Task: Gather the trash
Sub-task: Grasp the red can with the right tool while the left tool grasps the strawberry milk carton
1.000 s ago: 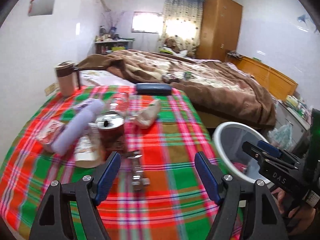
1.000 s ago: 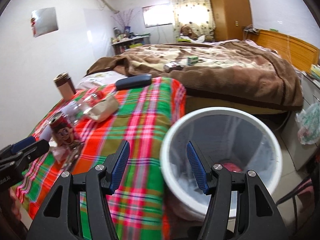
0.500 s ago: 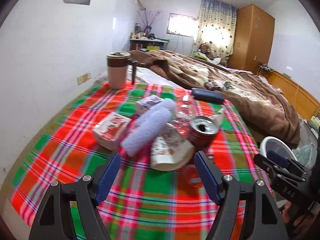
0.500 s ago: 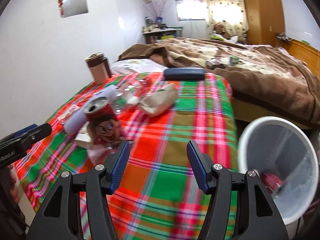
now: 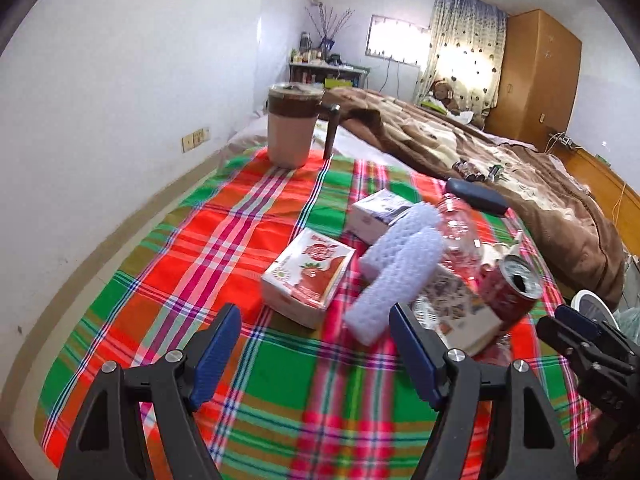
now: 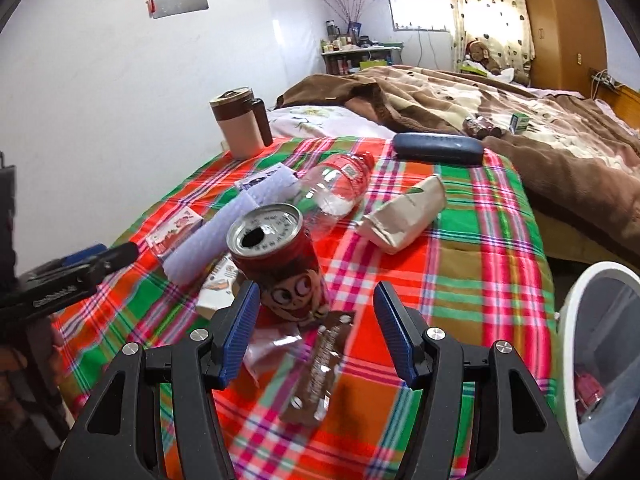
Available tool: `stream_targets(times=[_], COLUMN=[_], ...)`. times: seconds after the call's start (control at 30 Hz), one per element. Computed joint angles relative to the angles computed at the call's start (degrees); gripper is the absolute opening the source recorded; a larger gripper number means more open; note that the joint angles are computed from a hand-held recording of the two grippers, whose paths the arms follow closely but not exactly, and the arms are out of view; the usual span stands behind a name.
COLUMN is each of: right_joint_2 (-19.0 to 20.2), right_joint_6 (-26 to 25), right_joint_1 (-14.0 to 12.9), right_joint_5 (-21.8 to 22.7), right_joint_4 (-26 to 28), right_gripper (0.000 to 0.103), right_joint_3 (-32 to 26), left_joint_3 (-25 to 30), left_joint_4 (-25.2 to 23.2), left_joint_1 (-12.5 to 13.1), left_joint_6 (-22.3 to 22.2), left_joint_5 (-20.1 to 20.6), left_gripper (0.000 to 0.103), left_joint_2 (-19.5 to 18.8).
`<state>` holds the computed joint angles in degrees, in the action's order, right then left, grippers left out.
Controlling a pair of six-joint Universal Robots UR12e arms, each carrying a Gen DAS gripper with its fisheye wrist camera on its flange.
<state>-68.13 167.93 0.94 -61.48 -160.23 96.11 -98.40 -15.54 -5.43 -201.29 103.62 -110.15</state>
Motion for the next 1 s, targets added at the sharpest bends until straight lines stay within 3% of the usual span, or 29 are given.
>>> stream_targets(times=[0.13,0.47,1.0], right_joint_2=[0.3,1.8,3.4], right_joint_6=[-2.7,-3.7,-1.0], right_joint_1=[0.8,2.5,3.3], right_joint_5=[-0.6,-3.1,-5.7], right_joint_4=[4.1,5.7,-0.3], right_gripper=[0.062,0.062,0.062], right_joint_3=[-1.5,-3.7,-3.8], left_joint_3=[1.2,3.9,7.0], left_joint_4=[-1.2,-4.4,-8.6], left_joint_1=[0.5,1.8,2.6], left_joint_6=[1.8,4.4,5.7], left_joint_5=[0.3,-2.4,-3.5], left_gripper=[0.076,0.076,0.076], left_joint_2=[-1.0,-3.2,-5.6])
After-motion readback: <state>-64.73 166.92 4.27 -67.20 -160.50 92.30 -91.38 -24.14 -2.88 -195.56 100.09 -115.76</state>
